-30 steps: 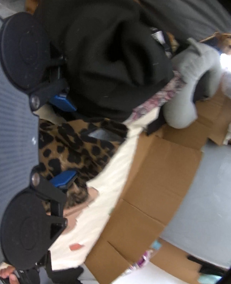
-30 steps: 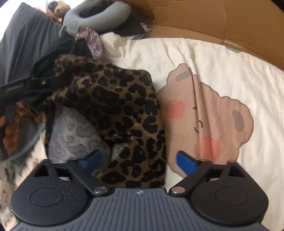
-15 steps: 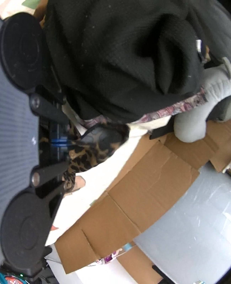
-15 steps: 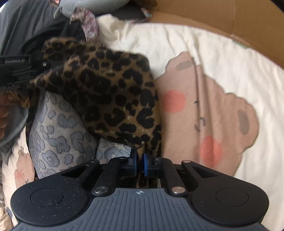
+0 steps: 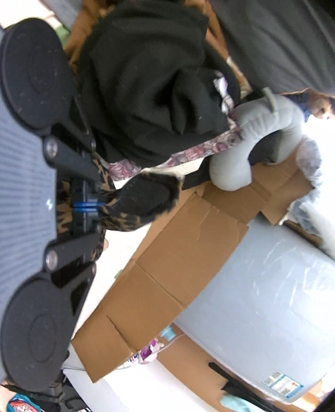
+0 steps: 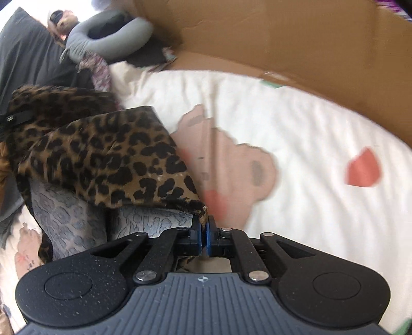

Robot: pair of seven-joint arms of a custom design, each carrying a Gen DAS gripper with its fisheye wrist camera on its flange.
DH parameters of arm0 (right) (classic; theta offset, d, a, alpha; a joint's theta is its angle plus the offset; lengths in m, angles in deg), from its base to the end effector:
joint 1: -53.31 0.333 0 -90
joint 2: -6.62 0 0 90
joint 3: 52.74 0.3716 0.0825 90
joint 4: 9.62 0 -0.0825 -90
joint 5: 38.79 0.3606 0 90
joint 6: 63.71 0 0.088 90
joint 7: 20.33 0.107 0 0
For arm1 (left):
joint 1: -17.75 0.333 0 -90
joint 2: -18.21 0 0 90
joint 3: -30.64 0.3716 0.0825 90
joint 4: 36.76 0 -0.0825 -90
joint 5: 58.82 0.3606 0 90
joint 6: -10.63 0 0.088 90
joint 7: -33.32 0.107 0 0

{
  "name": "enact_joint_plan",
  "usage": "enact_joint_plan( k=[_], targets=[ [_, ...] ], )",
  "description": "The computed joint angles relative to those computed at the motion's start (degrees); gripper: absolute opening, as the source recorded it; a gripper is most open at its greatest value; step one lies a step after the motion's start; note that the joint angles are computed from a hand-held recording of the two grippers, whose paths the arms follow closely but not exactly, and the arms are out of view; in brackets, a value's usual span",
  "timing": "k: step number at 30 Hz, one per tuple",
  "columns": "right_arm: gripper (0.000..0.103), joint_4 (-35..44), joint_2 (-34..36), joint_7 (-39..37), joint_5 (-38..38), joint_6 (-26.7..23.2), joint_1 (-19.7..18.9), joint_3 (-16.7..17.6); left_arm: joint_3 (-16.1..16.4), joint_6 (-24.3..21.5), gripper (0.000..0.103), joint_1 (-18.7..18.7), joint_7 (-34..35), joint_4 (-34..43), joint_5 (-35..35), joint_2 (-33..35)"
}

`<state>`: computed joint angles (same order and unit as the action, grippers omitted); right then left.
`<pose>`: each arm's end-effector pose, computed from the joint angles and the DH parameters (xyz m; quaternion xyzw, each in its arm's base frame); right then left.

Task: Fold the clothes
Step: 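Carry the leopard garment with both tools and lay it onto the open sheet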

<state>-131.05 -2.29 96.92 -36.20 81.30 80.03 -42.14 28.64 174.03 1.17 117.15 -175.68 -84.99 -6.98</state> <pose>0.4107 0.3208 0.6065 -0.7288 0.6255 -0.0578 0.2726 0.4010 -0.1129 0.6278 -0.6854 0.5843 -0.4226 0.1012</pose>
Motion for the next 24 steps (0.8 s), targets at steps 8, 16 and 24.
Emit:
enact_joint_plan(
  k=[8, 16, 24],
  targets=[
    [0.001, -6.89, -9.25, 4.33, -1.03, -0.21, -3.01, -0.67, -4.42, -6.72, 0.001, 4.73, -9.87, -1.46, 6.4, -8.66],
    [0.001, -12.76, -19.28, 8.69, -2.61, -1.86, -6.49, -0.42, -6.62, -11.82, 0.001, 5.35, -17.47, -1.5, 10.88, -14.25],
    [0.001, -18.98, -32.14, 10.85, -0.55, -9.06, -8.8, -1.66, -8.26, -19.65, 0.001, 3.84, -24.12, -4.94, 12.77, -22.18]
  ],
)
